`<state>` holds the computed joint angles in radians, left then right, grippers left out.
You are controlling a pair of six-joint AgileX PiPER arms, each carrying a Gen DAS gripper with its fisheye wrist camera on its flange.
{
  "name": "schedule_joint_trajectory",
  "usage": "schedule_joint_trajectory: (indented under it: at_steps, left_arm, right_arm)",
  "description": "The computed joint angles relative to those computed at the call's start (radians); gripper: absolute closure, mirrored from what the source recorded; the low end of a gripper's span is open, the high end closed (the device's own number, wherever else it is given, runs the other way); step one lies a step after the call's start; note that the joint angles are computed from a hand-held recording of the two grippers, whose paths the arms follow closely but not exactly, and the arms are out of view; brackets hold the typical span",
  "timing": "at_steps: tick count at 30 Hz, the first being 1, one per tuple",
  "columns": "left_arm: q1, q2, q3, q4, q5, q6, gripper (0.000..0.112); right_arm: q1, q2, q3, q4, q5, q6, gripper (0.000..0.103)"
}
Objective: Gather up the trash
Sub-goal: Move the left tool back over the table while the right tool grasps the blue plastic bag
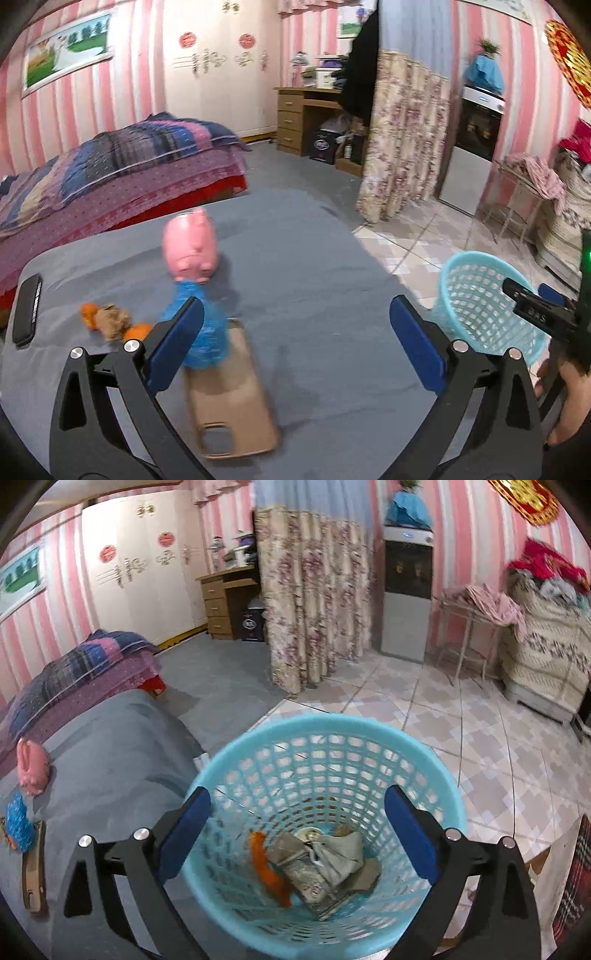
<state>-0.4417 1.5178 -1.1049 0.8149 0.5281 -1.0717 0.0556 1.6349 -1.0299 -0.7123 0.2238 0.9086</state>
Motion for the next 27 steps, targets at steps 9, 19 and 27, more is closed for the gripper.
schedule_joint_trajectory:
  at_steps: [9, 19, 27]
  left_arm:
    - [0.353, -0.059, 0.055, -0.282, -0.058, 0.339, 0.015]
    - [0.771, -0.007, 0.049, -0.669, -0.081, 0.791, 0.015]
    - [0.924, 0.028, 0.046, -0.789, -0.081, 0.945, 0.015]
  right_arm:
    - [0.262, 0.008, -0.041, -0.117, 0.062, 0.090, 0.009]
    - [0.541, 0.136, -0.193, -0.013, 0.113, -0.024, 0.009]
    - [0.662, 0.333, -0.446, 0.257, 0.158, -0.292, 0.024]
